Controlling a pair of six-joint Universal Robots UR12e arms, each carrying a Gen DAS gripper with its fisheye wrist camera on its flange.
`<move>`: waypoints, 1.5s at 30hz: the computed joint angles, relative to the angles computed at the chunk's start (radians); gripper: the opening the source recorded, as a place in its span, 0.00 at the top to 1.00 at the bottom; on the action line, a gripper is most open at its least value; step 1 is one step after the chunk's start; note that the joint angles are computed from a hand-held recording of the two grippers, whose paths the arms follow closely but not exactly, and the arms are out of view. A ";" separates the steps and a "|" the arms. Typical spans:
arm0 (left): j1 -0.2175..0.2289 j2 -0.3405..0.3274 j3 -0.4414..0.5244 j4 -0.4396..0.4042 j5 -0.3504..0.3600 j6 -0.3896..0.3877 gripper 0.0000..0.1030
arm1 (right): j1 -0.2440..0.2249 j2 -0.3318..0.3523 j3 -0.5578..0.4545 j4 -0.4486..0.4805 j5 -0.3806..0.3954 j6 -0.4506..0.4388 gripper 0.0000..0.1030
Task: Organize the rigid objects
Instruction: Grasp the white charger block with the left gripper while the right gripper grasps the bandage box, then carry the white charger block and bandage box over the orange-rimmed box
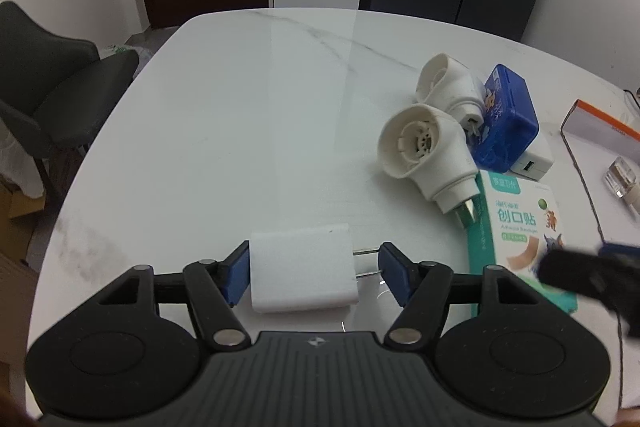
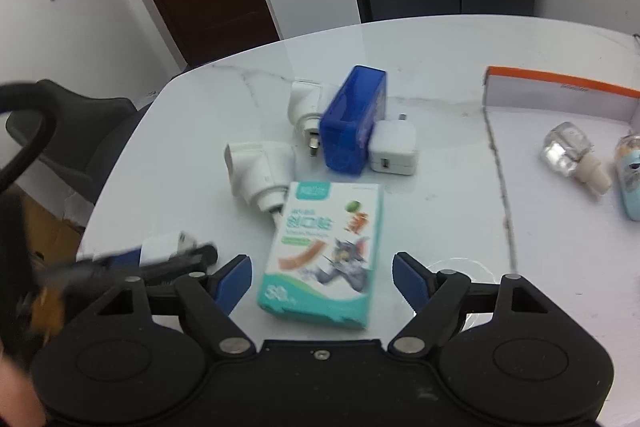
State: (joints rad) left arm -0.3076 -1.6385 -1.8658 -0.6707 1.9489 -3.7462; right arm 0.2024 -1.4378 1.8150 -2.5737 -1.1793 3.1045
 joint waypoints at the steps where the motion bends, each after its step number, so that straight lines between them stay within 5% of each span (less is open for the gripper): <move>1: 0.000 0.005 -0.003 -0.005 -0.002 -0.007 0.34 | 0.010 0.008 -0.006 -0.008 -0.016 0.007 0.11; 9: -0.003 0.030 -0.015 0.002 -0.002 -0.031 0.34 | 0.066 0.069 -0.066 0.059 -0.152 0.023 0.11; 15: -0.008 0.035 -0.014 0.015 -0.004 -0.037 0.34 | 0.038 0.050 -0.042 0.031 -0.115 0.010 0.18; 45: -0.122 -0.001 0.116 -0.060 0.052 -0.099 0.34 | -0.105 -0.141 0.076 -0.044 0.024 -0.101 0.18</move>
State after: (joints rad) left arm -0.4301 -1.6399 -1.7503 -0.7302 2.0012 -3.8451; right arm 0.0976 -1.5785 1.8913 -2.6180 -1.1556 3.0032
